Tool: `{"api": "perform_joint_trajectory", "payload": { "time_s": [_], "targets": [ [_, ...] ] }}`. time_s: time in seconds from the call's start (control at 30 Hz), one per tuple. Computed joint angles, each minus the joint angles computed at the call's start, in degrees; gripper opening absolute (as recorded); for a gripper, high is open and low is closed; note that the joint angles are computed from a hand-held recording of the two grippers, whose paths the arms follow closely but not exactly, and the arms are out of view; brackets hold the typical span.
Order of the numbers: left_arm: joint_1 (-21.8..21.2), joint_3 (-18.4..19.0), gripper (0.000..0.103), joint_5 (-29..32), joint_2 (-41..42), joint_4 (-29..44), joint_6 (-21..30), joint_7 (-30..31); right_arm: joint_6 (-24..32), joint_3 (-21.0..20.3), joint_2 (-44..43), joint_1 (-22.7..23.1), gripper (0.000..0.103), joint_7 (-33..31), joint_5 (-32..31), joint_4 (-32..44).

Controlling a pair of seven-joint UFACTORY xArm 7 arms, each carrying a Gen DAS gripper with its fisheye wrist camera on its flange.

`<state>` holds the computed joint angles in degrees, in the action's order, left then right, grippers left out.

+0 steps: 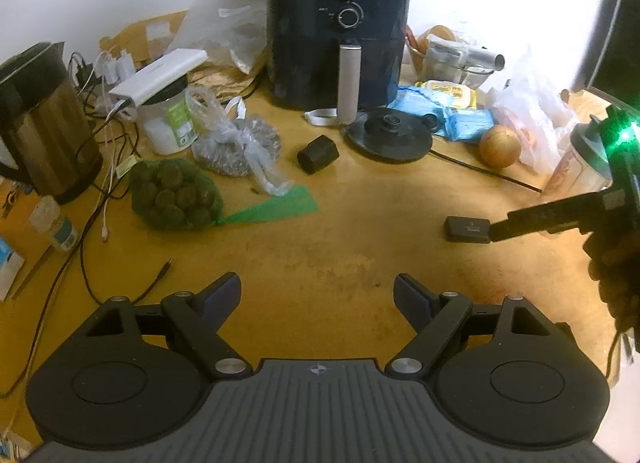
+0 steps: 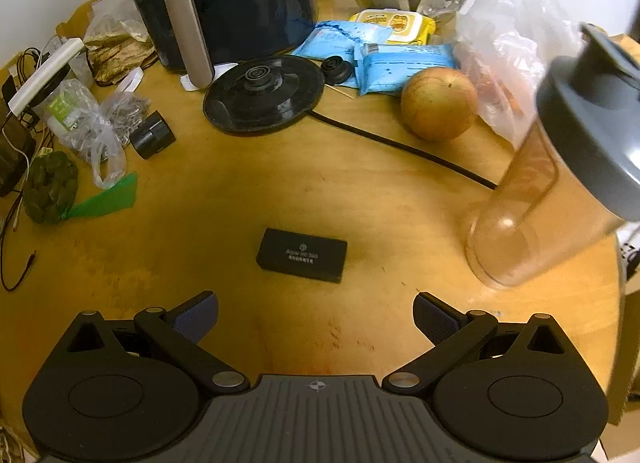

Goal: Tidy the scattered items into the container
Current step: 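Move the right tool toward the black rectangular case, then close the right gripper on the black rectangular case and lift it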

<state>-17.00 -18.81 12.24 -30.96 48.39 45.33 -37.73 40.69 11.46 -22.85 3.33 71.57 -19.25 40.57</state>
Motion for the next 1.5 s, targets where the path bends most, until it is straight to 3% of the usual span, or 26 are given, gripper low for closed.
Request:
{"api": "perform_joint_trajectory", "payload": {
  "time_s": [0.37, 0.9, 1.1, 1.2, 1.5],
  "targets": [
    [0.47, -1.52, 0.084, 0.25, -2.43, -0.65, 4.06, -5.68, -4.93, -2.37, 8.11, -0.87, 0.101, -0.38, -1.03, 2.17],
    [0.28, -1.99, 0.084, -0.05, -4.65, -1.99, 7.48, -9.81, -1.51, -4.89, 16.13, 0.62, 0.093, 2.79, -5.15, 8.03],
    [0.07, -2.09, 0.084, 0.15, -4.45, -1.86, 8.12, -10.25, 0.57, -5.43, 17.81, 1.79, 0.084, 4.91, -6.01, 9.6],
    [0.04, -2.21, 0.084, 0.33, -4.4, -1.7, 8.56, -10.48, 1.1, -5.57, 17.94, 2.29, 0.073, 5.46, -6.72, 10.13],
    [-0.68, -2.01, 0.084, 0.02, -4.03, -1.87, 8.08, -10.44, -0.54, -6.17, 15.81, 2.69, 0.072, 3.45, -2.88, 8.12]
  ]
}}
